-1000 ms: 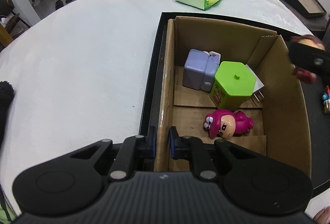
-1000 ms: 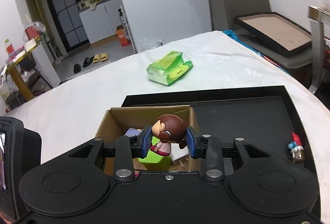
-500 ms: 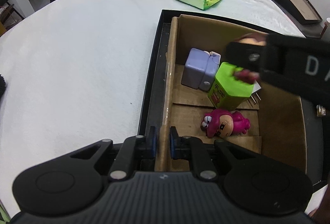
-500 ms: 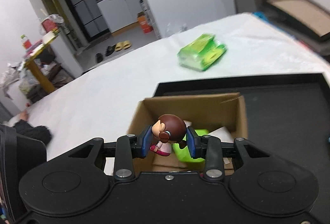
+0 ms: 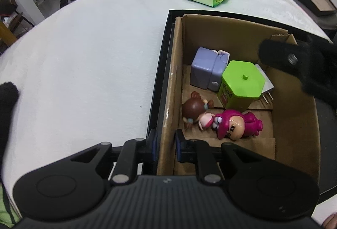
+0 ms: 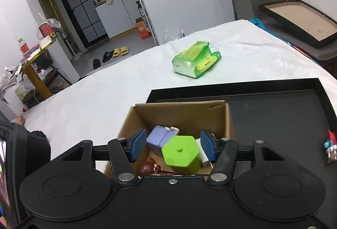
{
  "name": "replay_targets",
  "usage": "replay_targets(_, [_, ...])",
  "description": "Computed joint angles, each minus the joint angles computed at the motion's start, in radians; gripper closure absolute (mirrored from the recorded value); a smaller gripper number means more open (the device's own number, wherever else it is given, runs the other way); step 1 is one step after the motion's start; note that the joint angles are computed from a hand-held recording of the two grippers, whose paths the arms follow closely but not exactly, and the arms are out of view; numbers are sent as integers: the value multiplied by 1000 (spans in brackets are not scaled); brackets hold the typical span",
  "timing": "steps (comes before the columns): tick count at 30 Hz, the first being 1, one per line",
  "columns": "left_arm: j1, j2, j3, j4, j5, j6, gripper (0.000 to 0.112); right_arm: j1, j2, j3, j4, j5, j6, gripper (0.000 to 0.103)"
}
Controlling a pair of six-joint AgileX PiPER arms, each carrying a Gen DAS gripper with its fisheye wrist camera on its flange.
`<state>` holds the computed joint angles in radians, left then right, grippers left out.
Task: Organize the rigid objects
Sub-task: 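Carry the doll figure with the right gripper and release it into the box, then reach the right gripper to the red-hatted gnome figure and grasp it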
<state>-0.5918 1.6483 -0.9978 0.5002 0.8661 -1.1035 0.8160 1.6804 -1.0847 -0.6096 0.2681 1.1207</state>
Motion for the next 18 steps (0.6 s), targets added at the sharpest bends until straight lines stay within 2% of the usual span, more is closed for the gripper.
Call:
replay_targets(4, [11, 19, -26, -27, 21, -11, 95, -32, -41, 26, 127, 55, -205, 46])
replay_targets(9, [-9, 41, -73, -14, 71, -36, 86, -81, -98, 56, 213, 96, -397, 46])
replay_targets(13, [-33, 64, -116, 16, 124, -64, 69, -138, -138, 77, 270, 85, -497, 45])
replay_targets(18, [-58, 102, -165, 43, 167, -81, 66, -204, -179, 147, 273, 18, -496, 36])
